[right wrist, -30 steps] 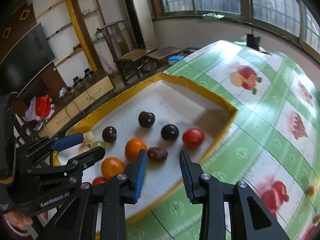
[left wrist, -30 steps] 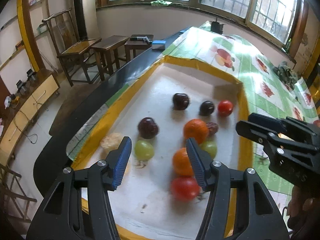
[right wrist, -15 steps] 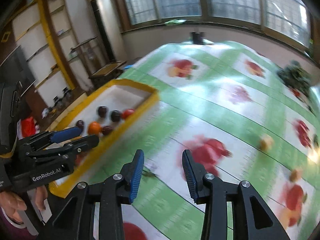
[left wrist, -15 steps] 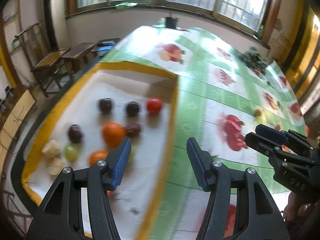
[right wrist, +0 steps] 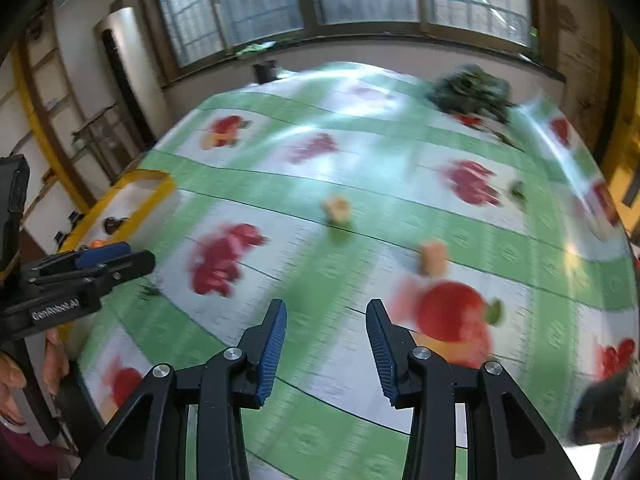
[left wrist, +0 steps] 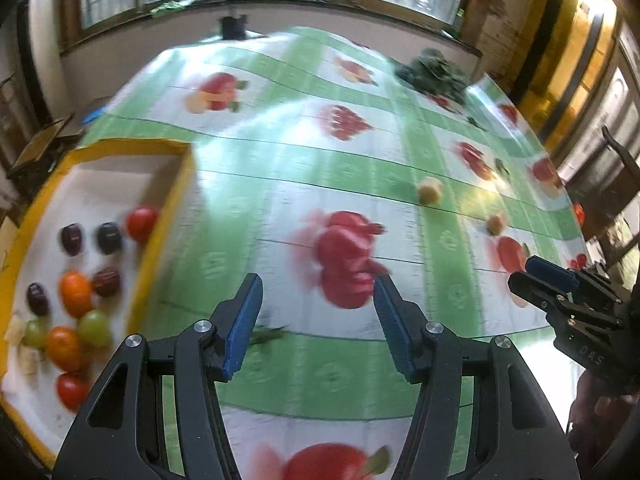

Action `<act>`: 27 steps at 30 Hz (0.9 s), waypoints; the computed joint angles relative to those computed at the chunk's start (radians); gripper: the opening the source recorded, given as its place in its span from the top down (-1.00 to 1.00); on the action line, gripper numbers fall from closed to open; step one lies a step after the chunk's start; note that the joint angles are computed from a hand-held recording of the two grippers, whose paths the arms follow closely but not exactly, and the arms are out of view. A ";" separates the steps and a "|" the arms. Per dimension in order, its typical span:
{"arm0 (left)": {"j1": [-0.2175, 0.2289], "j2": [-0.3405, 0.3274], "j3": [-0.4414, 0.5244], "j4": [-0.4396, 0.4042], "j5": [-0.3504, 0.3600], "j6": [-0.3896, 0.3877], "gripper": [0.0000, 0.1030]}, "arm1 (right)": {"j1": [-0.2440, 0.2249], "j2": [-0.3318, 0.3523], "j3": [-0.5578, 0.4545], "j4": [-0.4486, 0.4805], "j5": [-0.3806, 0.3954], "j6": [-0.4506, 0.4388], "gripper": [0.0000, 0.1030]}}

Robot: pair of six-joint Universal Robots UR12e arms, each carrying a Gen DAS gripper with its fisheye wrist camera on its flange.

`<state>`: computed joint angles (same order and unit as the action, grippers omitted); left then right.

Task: Organize fruits
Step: 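Move both open grippers back toward the bread cubes on the cloth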

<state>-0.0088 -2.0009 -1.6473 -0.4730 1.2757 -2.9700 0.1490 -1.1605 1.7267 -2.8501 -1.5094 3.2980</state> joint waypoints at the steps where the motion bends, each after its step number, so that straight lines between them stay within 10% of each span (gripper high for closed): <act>1: -0.006 -0.004 0.006 -0.009 -0.003 0.005 -0.12 | -0.009 -0.005 0.012 0.000 -0.009 0.007 0.22; 19: -0.076 -0.107 0.170 -0.147 -0.007 0.037 -0.12 | -0.065 0.082 -0.092 0.074 -0.025 -0.026 0.21; 27: -0.107 -0.169 0.263 -0.188 0.004 0.053 -0.12 | -0.076 0.097 -0.099 0.061 -0.001 -0.077 0.62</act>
